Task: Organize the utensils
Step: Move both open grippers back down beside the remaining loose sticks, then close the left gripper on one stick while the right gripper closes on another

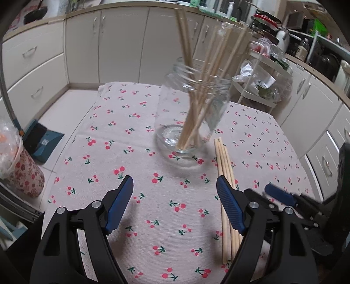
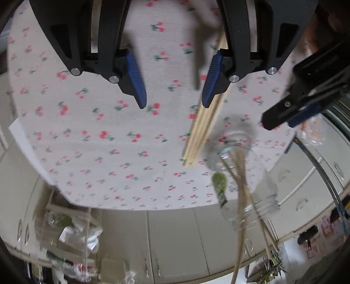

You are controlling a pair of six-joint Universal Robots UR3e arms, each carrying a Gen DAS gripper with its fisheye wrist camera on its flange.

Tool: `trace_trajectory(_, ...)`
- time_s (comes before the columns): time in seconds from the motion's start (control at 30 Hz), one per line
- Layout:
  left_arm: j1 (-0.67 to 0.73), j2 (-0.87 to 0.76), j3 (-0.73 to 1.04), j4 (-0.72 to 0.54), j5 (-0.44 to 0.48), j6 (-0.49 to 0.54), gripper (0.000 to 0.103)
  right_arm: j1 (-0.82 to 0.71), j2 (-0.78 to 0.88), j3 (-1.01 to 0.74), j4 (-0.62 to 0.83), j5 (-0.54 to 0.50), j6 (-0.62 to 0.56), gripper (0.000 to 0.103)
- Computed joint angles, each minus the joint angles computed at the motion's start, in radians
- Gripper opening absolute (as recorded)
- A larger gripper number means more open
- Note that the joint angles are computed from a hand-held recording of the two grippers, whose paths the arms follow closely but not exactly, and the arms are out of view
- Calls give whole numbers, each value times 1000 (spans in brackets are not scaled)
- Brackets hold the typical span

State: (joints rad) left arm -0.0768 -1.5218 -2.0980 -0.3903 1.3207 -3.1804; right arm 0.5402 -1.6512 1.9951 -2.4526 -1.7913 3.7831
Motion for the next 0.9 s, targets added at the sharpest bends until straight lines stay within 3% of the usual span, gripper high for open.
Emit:
trace_trajectory(0.3, 23, 9, -4, -15, -15, 9, 75, 43, 52, -57, 46, -46, -13, 53)
trace_trajectory(0.43, 22, 11, -1, -24, -19, 14, 75, 76, 100, -133, 139, -92, -67, 54)
trace_trajectory(0.63, 18, 13, 12, -43, -27, 28, 75, 7, -27, -29, 170, -72, -35, 54)
trace_trajectory(0.7, -21, -14, 39, -50, 11, 37, 75, -9, -76, 10, 173, -68, -36, 41)
trace_trajectory(0.77, -57, -45, 69, -64, 39, 44, 75, -24, -115, 42, 176, -64, -41, 35)
trace_trajectory(0.9, -119, -105, 122, -80, 104, 41, 75, -28, -129, 61, 158, -66, -50, 32)
